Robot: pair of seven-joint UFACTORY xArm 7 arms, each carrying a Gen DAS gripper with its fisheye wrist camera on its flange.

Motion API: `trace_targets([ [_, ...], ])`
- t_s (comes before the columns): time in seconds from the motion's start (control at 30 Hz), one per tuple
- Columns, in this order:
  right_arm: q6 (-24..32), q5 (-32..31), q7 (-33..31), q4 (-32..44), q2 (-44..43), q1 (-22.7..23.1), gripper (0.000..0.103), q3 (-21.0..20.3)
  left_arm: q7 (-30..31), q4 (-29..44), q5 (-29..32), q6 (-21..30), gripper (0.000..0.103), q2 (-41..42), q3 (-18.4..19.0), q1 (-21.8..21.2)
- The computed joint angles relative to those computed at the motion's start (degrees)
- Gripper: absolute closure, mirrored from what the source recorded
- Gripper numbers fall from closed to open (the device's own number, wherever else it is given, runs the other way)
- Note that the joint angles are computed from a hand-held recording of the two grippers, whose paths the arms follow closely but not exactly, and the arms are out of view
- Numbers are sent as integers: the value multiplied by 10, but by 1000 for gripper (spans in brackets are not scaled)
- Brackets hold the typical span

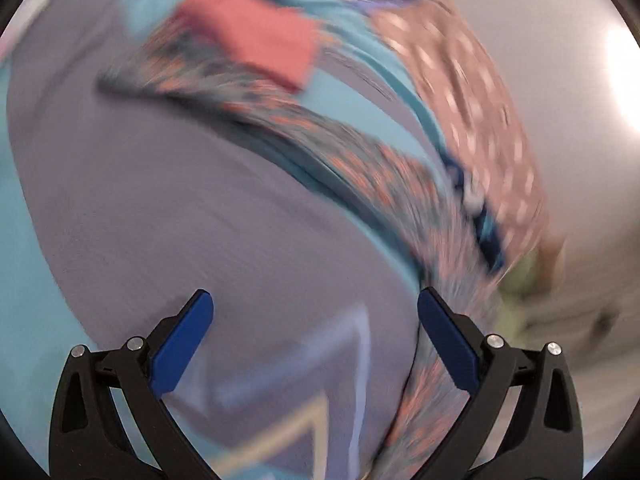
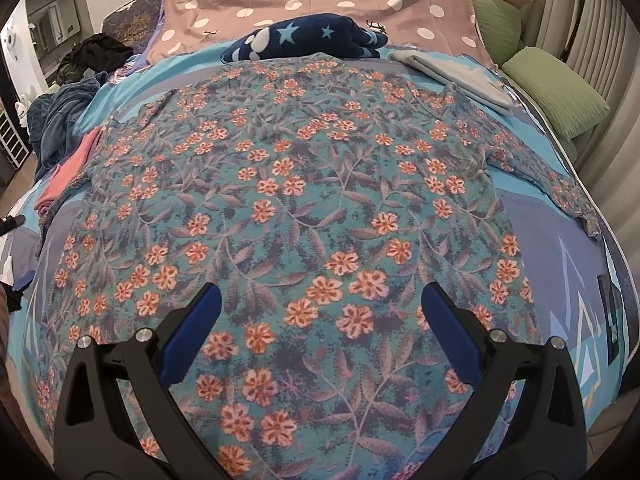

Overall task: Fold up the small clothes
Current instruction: 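Grasp the shirt sleeve with the left gripper and lift it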

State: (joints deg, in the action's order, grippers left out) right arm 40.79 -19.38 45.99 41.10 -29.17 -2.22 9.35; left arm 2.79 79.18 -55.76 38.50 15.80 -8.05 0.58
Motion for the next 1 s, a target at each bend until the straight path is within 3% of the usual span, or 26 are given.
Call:
trace_targets([
  [0.07,3,0,3,1,3,-2,2,-1,6,17,-90,19,7,32,-5,33],
  [0.13,7,0,7,1,5,-4,2,-1,-14,35,-131,11,11,58,-2,49],
  [0.3,14,-3,18,1,10,-8,2,-3,-89,109,-23,-51,29,126,17,37],
  [0.4,19,-6,22,5,15,-9,2,-4,-117,164,-12,-64,47,183,5,57],
  [0.5,23,-11,24,10,20,-9,2,-5,-139,201,-1,-70,73,222,-12,78],
  [0.57,24,-14,25,13,24,-9,2,-6,-134,220,3,-83,100,239,-29,89],
  [0.7,23,-17,23,19,36,-8,2,-10,-130,216,63,-145,101,216,-37,74],
  [0.83,9,-7,15,26,56,-4,2,-22,-84,269,173,-168,101,197,-50,24],
  [1.0,-10,-11,13,23,49,-9,2,-24,40,336,210,-154,101,198,-127,-16],
])
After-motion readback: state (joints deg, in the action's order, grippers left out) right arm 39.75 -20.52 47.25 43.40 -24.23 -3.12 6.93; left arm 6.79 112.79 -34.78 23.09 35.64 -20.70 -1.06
